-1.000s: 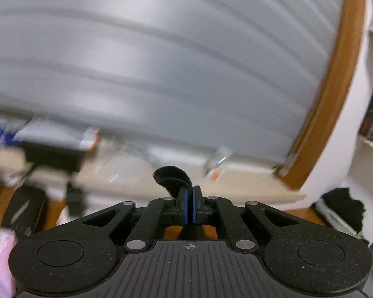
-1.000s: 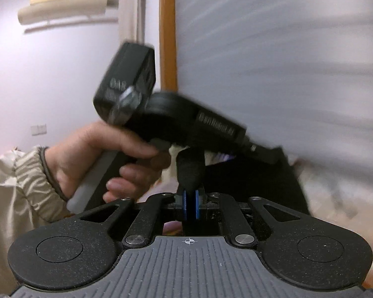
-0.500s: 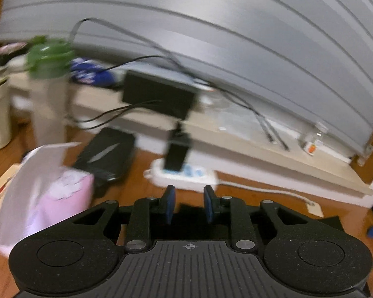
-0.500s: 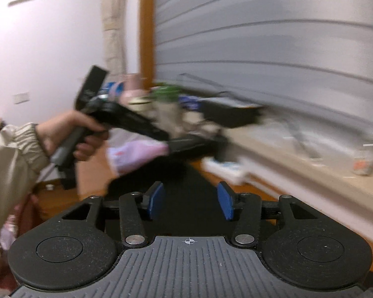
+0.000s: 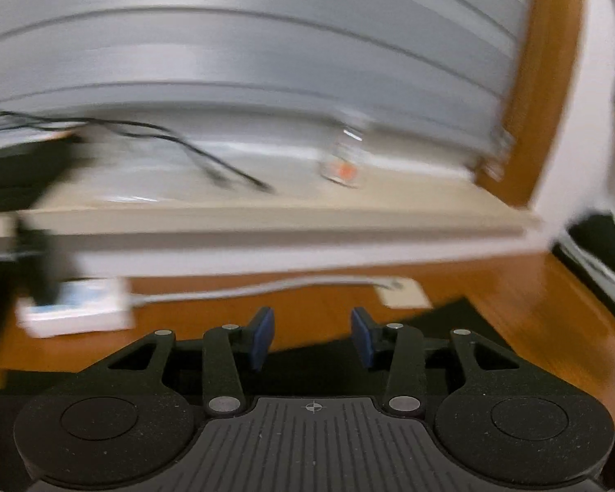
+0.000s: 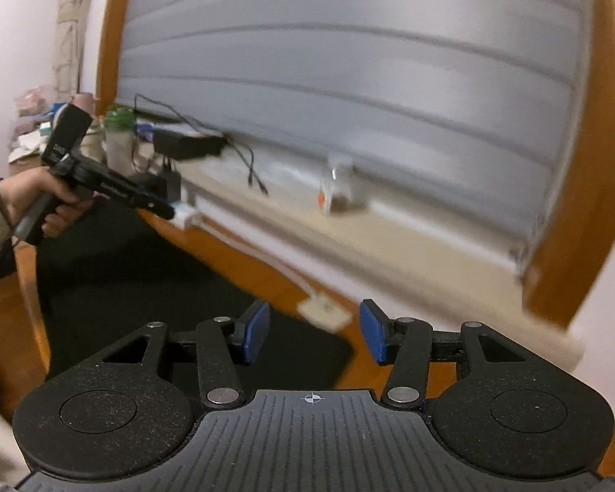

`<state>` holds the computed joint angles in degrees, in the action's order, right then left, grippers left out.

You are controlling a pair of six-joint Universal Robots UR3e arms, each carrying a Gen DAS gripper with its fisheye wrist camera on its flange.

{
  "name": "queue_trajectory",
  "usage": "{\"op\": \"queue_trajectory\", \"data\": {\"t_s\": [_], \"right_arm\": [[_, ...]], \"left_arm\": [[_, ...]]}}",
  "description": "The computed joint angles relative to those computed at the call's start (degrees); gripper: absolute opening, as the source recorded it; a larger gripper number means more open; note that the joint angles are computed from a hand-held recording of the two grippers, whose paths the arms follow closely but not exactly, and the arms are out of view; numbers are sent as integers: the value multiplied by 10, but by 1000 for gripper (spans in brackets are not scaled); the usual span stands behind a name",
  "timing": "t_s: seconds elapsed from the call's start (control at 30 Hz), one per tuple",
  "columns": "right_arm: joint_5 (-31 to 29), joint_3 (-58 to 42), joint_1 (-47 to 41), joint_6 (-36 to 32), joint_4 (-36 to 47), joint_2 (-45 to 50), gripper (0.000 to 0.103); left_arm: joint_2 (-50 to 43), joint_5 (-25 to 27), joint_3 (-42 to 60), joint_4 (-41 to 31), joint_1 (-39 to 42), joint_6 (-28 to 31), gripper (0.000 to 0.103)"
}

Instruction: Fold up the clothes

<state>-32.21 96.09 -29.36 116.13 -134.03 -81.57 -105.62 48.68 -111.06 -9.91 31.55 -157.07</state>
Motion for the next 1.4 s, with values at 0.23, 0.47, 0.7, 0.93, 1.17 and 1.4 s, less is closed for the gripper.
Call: {"op": "queue_trajectory", "data": {"t_s": [0.23, 0.47, 0.7, 0.93, 1.17, 1.4], "right_arm": [[-9, 142, 21, -48, -37, 41, 49], [-28, 156, 83, -15, -82, 71, 49], [-54, 172, 80, -67, -108, 98, 48], [-40, 158, 24, -169, -5, 86, 48], [-53, 112, -60, -237, 79, 95, 48], [-62, 64, -157, -274, 111, 128, 49]], "left_arm": [[-97, 55, 43, -1, -133, 50, 44], [-142, 58, 52, 17, -161, 86, 43], [-185, 59, 18, 155, -177, 67, 44], [-211, 86, 63, 157, -223, 25, 44], [-289, 160, 201, 138, -333, -55, 44], [-413, 258, 443, 49, -459, -121, 44]]}}
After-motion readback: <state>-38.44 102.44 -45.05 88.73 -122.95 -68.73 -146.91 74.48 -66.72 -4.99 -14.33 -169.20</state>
